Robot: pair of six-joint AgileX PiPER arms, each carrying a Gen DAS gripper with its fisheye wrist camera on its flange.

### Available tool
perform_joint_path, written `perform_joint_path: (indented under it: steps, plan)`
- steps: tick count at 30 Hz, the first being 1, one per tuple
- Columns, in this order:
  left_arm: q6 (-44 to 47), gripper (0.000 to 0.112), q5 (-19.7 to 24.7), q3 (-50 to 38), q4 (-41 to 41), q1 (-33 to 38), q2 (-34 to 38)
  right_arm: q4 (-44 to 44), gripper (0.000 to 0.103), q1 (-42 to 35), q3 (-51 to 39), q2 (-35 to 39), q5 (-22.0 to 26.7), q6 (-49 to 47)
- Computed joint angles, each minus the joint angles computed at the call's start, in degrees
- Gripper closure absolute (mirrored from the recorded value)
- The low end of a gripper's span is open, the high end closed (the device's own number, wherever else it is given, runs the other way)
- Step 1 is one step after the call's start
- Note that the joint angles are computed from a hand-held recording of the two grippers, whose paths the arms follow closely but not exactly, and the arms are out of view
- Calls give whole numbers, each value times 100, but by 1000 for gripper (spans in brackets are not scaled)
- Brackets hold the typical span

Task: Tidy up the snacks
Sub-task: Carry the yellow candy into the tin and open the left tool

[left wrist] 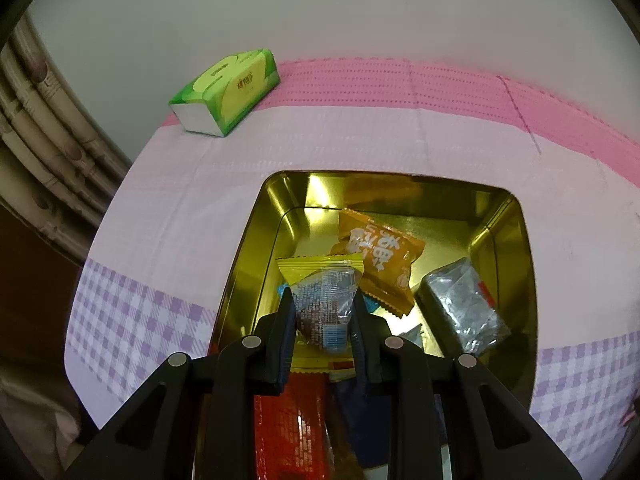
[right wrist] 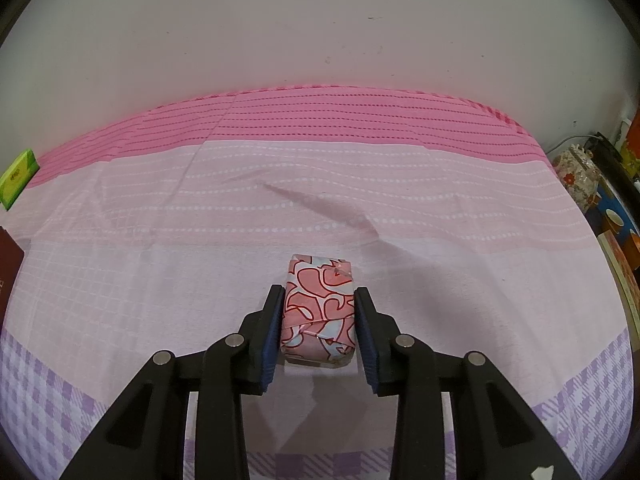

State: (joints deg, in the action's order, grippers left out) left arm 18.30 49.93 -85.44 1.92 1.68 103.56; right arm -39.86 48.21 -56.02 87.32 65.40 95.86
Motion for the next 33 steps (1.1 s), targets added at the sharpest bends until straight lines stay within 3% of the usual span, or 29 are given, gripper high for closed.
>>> perform_joint_path:
  steps: [21, 33]
  plan:
    - [-1, 85, -228, 279, 362, -129, -158, 2, 68, -26, -15, 34, 20, -42]
    - [477, 80, -280, 452, -22, -59, -684, 7, 66, -33, 30, -5, 10, 2]
